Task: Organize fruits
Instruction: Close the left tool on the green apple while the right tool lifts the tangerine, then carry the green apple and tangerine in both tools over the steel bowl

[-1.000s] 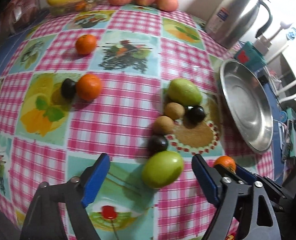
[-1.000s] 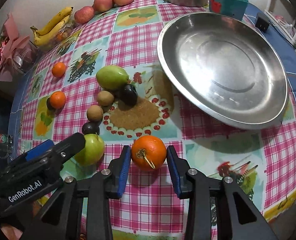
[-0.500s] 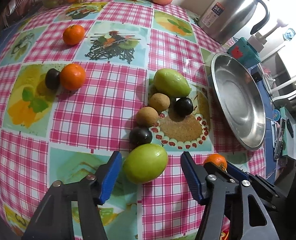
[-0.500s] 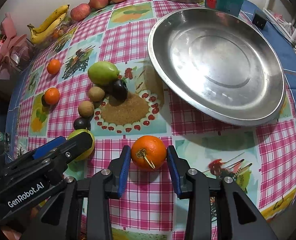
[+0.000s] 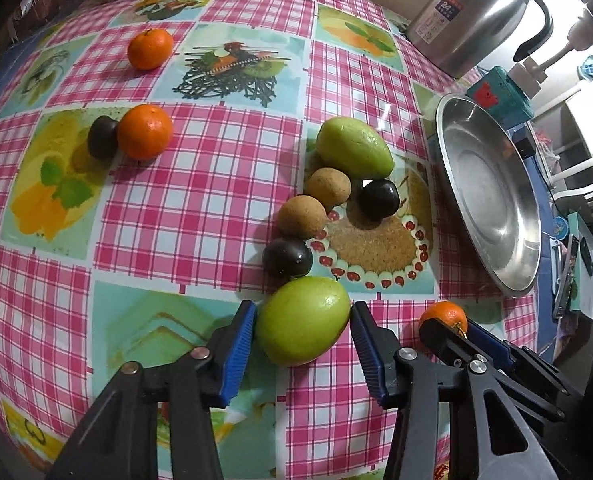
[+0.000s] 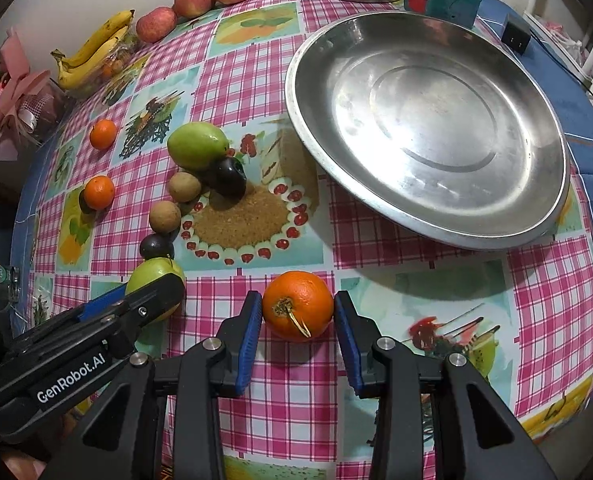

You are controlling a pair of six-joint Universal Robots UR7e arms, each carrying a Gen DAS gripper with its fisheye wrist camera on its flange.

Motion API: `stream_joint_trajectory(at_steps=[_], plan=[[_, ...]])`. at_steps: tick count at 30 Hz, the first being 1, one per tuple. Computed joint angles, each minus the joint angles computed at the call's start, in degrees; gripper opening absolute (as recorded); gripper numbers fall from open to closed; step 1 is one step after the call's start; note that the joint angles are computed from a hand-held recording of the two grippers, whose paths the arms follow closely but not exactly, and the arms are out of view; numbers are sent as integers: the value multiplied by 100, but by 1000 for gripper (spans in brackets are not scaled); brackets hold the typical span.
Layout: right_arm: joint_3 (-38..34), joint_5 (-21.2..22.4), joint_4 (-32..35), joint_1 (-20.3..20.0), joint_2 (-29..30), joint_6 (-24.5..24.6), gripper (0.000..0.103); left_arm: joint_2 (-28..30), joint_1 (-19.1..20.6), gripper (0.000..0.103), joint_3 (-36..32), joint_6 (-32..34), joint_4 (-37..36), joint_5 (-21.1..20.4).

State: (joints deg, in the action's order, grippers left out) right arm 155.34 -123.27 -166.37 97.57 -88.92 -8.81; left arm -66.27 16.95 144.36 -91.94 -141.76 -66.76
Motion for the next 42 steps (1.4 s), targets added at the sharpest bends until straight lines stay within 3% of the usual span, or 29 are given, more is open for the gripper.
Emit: stream_joint_trajectory(at_steps=[9, 17, 28, 42], plan=[[13, -4, -65, 78, -43, -41, 38, -126, -173, 51, 2, -61, 110, 81], [6, 6, -115, 252, -183, 9, 38, -335, -302, 51, -230, -256, 955, 340], [-362, -177, 115, 600, -195, 362, 38, -540, 148, 51, -639, -242, 1444, 679], [-1007, -124, -80, 522, 170, 598, 38, 89, 658, 51, -1484, 561, 1401, 1224]])
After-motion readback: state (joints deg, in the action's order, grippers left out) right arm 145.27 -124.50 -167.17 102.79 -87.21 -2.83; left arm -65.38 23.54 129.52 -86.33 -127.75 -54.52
